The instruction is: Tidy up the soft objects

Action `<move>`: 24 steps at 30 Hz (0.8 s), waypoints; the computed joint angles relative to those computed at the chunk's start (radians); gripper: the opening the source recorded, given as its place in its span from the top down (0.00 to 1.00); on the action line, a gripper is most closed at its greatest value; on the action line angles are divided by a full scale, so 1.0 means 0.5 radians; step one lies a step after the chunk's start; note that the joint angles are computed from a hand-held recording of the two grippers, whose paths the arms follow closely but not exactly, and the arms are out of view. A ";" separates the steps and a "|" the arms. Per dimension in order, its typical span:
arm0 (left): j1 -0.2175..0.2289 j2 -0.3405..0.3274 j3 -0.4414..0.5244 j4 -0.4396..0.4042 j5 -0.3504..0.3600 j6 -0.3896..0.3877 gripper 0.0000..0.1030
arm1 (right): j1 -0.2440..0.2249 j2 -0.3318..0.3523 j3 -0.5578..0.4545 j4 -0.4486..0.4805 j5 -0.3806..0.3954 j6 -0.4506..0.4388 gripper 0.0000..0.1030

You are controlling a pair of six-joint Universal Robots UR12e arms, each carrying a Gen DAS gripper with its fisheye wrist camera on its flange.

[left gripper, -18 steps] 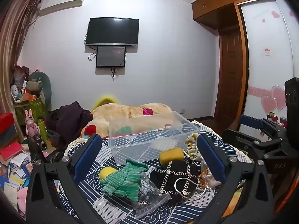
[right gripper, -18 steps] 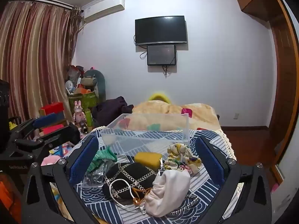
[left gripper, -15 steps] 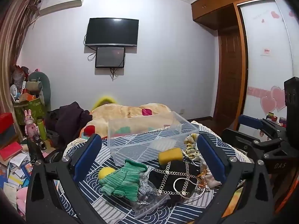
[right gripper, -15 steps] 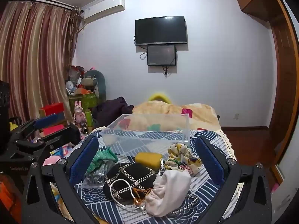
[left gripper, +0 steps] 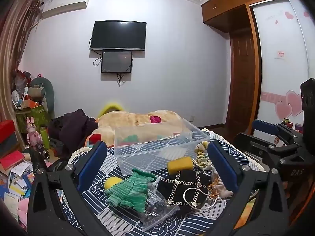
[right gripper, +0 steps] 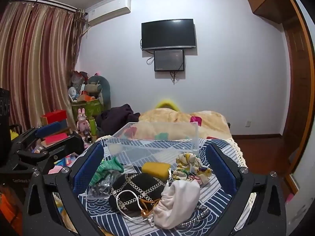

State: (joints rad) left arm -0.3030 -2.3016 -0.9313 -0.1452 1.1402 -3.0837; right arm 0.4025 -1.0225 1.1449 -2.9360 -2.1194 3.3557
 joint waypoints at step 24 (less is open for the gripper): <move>0.002 -0.004 0.005 0.016 -0.004 -0.013 0.00 | 0.001 0.012 -0.005 -0.045 0.002 -0.007 0.00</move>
